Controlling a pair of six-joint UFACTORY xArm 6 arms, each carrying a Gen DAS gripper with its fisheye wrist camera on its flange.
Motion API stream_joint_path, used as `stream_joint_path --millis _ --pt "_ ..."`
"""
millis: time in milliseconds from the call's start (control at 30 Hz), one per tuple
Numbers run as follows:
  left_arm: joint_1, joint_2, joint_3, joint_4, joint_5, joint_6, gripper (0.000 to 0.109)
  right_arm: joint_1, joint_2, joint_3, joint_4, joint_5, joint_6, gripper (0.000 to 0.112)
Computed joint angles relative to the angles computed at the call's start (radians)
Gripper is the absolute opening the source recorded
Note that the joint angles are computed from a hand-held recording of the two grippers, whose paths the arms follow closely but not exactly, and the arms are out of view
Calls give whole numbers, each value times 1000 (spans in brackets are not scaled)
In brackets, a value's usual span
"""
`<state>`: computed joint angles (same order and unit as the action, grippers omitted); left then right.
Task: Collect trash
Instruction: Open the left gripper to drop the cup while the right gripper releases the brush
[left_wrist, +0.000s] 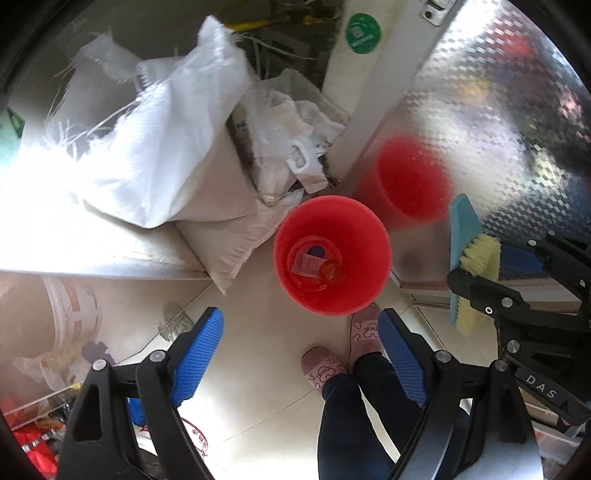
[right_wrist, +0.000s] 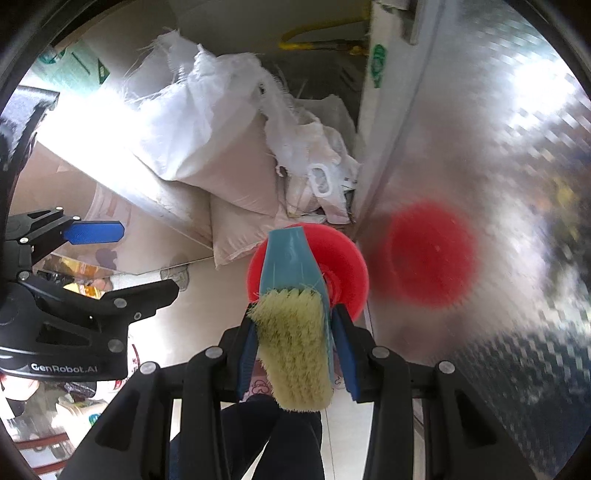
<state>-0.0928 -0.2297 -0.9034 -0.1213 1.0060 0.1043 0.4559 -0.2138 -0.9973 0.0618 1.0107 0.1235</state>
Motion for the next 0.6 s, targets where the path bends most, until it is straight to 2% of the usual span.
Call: stream_joint_path --millis 333,533,600 --pt "30 -7 25 25 -5 -66 84 13 62 -42 23 2 -89 36" --pt "36 -21 36 36 -12 -84 84 30 74 -53 -13 12 -79 37" --pt "38 -32 36 40 -4 -91 84 41 73 -57 -32 2 -87 49"
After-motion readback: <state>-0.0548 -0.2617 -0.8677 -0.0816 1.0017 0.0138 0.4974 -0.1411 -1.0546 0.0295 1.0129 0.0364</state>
